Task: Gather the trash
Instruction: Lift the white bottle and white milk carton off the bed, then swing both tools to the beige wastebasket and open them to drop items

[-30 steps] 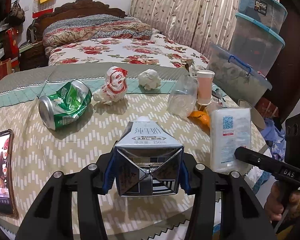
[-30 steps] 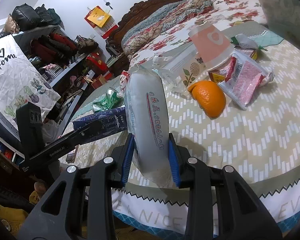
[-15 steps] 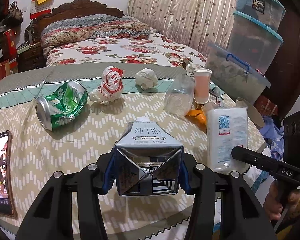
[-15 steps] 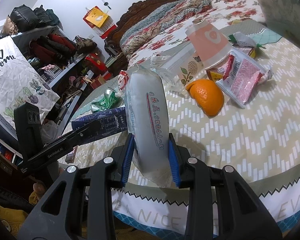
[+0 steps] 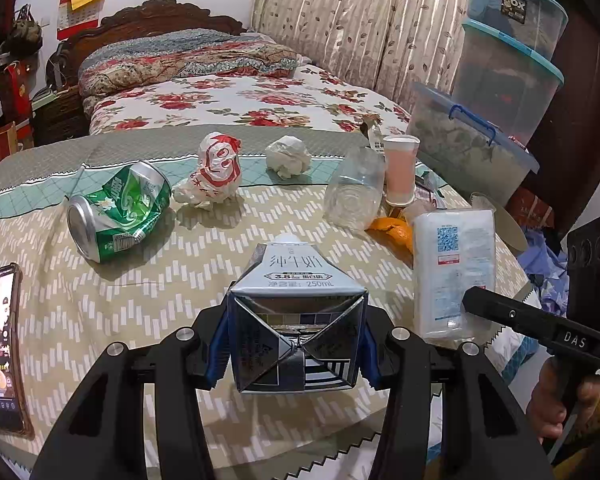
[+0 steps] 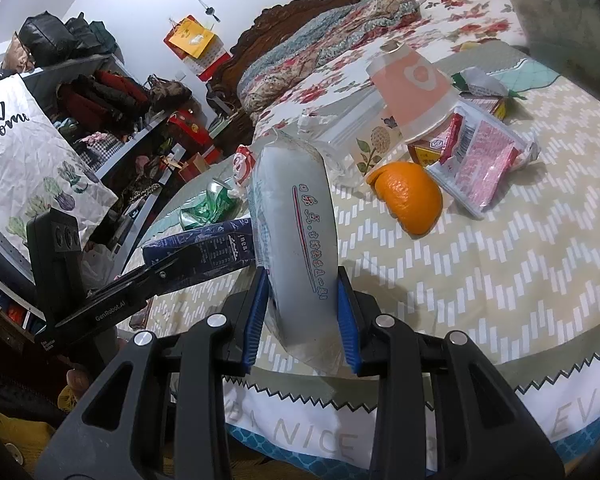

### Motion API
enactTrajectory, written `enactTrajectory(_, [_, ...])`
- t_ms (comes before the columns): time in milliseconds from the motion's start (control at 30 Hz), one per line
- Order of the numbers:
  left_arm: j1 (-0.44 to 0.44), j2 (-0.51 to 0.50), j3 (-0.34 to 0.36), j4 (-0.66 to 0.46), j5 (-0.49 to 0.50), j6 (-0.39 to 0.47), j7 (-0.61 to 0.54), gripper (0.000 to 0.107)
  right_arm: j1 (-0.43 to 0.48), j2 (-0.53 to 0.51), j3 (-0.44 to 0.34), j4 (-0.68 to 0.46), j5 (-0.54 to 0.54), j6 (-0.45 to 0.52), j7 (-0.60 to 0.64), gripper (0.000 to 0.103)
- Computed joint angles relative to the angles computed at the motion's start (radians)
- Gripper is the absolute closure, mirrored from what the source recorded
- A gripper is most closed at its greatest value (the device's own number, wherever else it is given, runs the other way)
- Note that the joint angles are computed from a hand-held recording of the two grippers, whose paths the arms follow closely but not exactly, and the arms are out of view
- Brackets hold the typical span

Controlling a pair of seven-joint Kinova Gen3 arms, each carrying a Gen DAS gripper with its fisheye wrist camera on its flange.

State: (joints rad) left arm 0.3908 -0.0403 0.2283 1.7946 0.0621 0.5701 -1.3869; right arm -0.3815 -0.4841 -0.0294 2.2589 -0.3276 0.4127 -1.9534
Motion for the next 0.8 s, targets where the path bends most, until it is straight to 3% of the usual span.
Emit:
enactTrajectory(367, [0.019, 0.031, 0.012, -0.052, -0.006, 0.014, -0.017, 0.059, 0.047, -0.048, -0.005, 0.011, 0.026, 0.003, -0.029, 0.067])
enactTrajectory(567, [0.055, 0.079, 0.025, -0.133, -0.020, 0.031, -0.018, 0.059, 0.093, -0.101, -0.003, 0.033, 0.048, 0.006, -0.053, 0.067])
enactTrajectory(800, [0.137, 0.161, 0.041, -0.274, -0.083, 0.069, -0.006, 0.059, 0.149, -0.196, 0.060, 0.071, 0.078, 0.018, -0.060, 0.067])
